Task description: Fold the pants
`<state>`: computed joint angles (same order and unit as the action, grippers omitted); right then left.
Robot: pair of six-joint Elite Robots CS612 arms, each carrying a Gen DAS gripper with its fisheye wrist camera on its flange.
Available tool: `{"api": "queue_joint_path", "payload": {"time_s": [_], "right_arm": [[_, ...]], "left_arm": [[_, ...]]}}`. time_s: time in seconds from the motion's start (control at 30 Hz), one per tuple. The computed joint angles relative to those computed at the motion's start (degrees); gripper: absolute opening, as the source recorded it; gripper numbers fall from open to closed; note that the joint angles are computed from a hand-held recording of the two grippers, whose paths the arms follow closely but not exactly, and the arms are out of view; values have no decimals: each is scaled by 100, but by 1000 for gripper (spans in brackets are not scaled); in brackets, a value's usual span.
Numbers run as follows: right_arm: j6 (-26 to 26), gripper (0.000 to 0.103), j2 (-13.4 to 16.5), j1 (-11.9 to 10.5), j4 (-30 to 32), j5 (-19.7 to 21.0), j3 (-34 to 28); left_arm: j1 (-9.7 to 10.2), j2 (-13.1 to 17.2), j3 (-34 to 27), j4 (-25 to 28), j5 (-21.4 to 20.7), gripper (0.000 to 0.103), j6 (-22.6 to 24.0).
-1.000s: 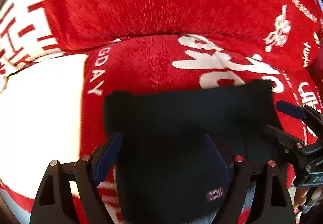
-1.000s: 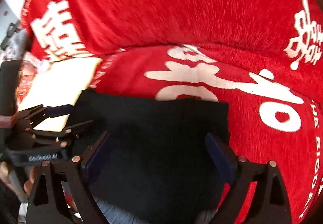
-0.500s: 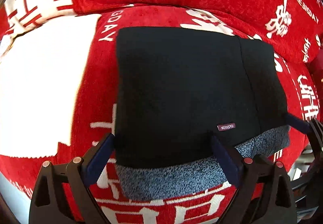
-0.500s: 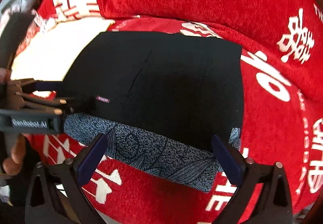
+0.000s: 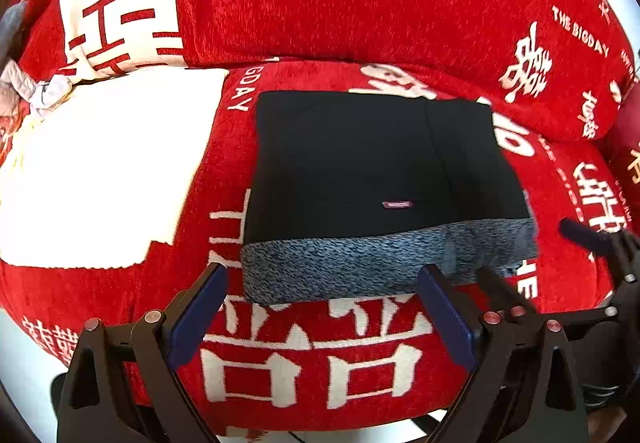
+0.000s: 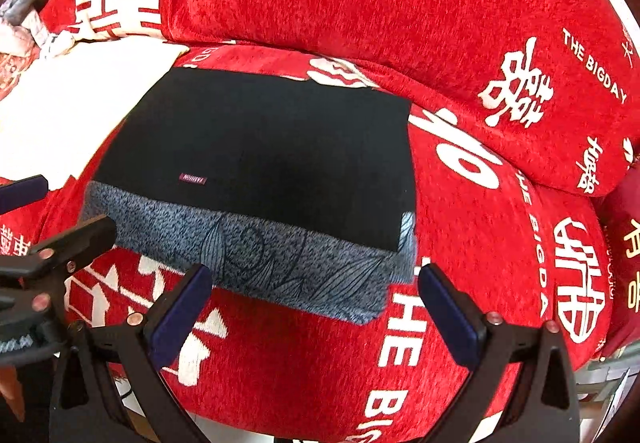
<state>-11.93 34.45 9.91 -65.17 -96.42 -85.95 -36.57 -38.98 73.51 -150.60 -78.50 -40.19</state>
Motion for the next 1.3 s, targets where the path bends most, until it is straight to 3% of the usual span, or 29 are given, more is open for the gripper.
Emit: {"api": "queue_joint_path", "payload": {"time_s": [0.87, 1.3], "right_arm": [[227, 103, 110, 16, 148, -70, -22], [260, 103, 119, 41, 169, -107, -23]], "left_arm": [[-99, 80, -110, 426, 172, 96, -181], [-123, 66, -61, 342, 326, 96, -336]]}}
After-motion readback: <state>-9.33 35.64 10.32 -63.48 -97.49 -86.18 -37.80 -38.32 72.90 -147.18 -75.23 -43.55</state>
